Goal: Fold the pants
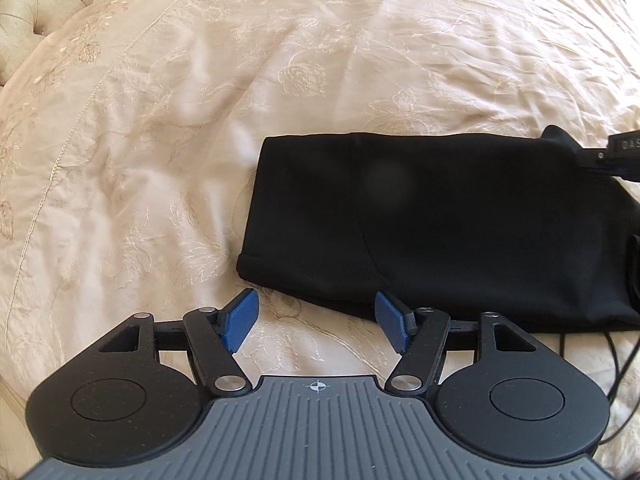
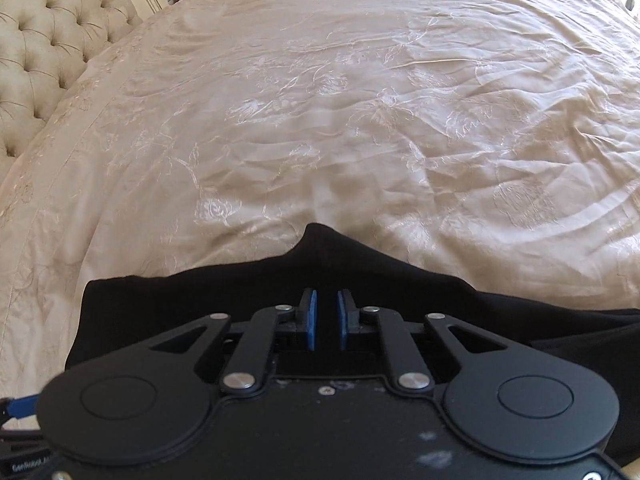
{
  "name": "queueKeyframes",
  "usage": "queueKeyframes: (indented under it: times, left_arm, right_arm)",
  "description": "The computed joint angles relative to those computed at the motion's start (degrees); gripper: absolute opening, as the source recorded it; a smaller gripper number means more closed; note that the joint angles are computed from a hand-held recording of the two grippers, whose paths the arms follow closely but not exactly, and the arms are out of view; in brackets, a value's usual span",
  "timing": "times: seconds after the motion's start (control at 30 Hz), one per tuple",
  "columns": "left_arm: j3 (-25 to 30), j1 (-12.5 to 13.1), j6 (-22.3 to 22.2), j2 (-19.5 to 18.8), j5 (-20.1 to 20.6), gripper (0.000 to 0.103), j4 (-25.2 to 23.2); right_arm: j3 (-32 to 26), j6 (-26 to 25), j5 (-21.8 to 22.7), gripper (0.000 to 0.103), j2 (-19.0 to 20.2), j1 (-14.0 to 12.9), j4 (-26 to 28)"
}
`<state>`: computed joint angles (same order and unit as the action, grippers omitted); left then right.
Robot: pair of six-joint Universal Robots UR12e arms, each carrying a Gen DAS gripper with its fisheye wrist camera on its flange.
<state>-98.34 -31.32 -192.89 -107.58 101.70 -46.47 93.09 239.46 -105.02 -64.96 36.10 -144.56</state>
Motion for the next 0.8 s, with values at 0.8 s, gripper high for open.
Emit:
queueKeyframes:
  times: [0.8]
  left_arm:
    - [-2.88,4.63,0.10,-0.64,-12.41,0.063,2.13]
  right_arm:
    - [-1.36,4.96,4.23,0.016,0.97,2.41,4.56]
